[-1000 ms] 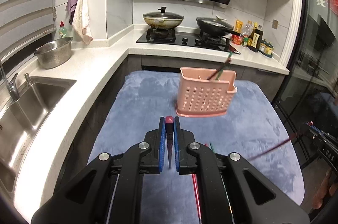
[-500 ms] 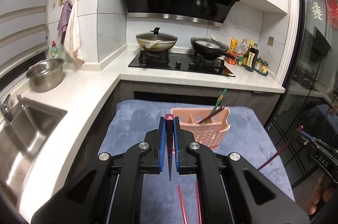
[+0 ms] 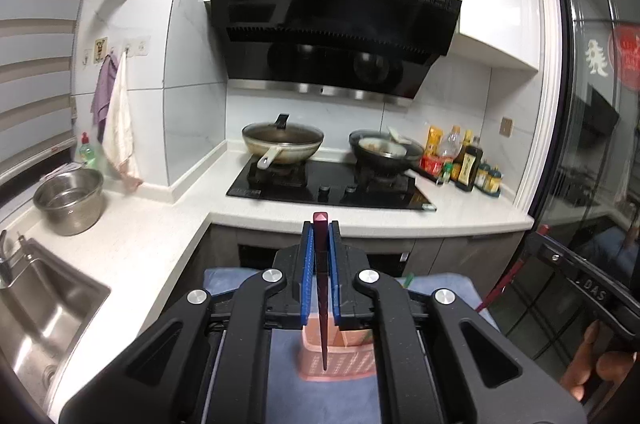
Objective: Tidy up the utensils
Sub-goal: 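Lift both chopsticks and carry them over the pink holder, lowering them in, then open both tools to release the chopsticks into the holder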
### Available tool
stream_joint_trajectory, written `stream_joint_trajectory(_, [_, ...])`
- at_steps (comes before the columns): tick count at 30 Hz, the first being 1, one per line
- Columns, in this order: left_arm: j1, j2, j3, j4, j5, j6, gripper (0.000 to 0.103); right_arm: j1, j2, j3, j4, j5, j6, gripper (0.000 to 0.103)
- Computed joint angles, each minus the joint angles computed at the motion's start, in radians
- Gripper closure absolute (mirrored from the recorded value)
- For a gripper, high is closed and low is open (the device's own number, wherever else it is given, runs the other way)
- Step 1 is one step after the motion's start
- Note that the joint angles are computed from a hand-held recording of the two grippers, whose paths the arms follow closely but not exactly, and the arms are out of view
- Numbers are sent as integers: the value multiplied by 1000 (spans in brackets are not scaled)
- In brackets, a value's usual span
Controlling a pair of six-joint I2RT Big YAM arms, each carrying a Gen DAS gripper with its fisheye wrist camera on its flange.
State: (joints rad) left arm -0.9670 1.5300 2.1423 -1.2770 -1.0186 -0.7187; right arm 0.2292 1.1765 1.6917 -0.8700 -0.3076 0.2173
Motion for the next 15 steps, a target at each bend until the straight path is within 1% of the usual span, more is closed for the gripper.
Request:
stream_joint_trajectory(4, [41,19,23,72,22,61,96,11,79,78,23,9,28,96])
stream_joint_trajectory(7, [72,42,40,85,41,82,96,29,123,107,28,30,19,96])
stream_joint_trajectory(11, [104,56,25,86,79,70,96,53,172,117,18,53,-2,96])
stream_joint_trajectory(15, [131,62,-9,70,118,44,96,65,203,102,3,50,-12,96])
